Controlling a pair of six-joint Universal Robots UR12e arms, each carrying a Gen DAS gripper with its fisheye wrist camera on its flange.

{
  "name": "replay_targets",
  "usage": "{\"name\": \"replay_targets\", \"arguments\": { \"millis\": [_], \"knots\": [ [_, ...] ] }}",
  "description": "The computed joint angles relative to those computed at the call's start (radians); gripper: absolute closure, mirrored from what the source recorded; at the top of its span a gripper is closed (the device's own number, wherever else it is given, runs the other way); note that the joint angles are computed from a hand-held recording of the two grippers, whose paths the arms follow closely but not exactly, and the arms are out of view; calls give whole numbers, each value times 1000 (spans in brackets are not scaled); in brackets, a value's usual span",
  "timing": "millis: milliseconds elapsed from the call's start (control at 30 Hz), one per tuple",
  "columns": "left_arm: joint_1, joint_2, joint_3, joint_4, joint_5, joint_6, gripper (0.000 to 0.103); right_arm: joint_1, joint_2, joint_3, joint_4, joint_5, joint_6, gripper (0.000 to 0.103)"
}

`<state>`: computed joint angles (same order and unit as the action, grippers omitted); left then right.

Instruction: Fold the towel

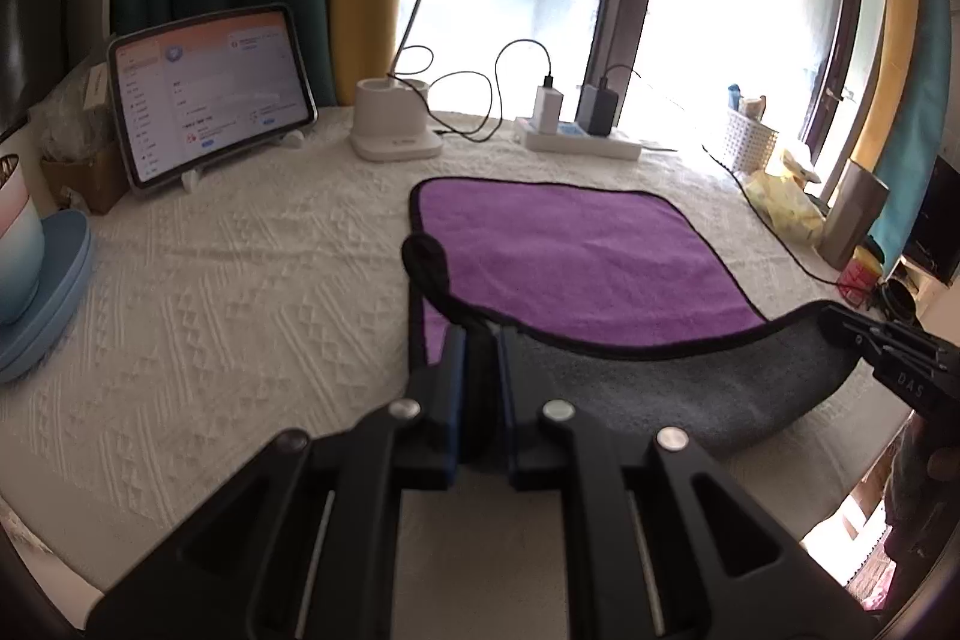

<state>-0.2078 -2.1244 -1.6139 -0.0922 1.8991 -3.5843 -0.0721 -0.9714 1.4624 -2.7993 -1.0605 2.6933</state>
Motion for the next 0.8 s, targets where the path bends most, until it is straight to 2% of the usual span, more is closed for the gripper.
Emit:
{"name": "replay_targets", "arguments": {
  "millis": [233,633,800],
  "knots": [
    [4,-10,26,24,19,30,93,4,17,-36,-12,8,22,95],
    [25,-35,100,4,-5,62,93,20,67,-144,6,22,47,95],
    [33,-50,135,3,6,86,93,30,90,-196,19,16,54,95]
  ]
}}
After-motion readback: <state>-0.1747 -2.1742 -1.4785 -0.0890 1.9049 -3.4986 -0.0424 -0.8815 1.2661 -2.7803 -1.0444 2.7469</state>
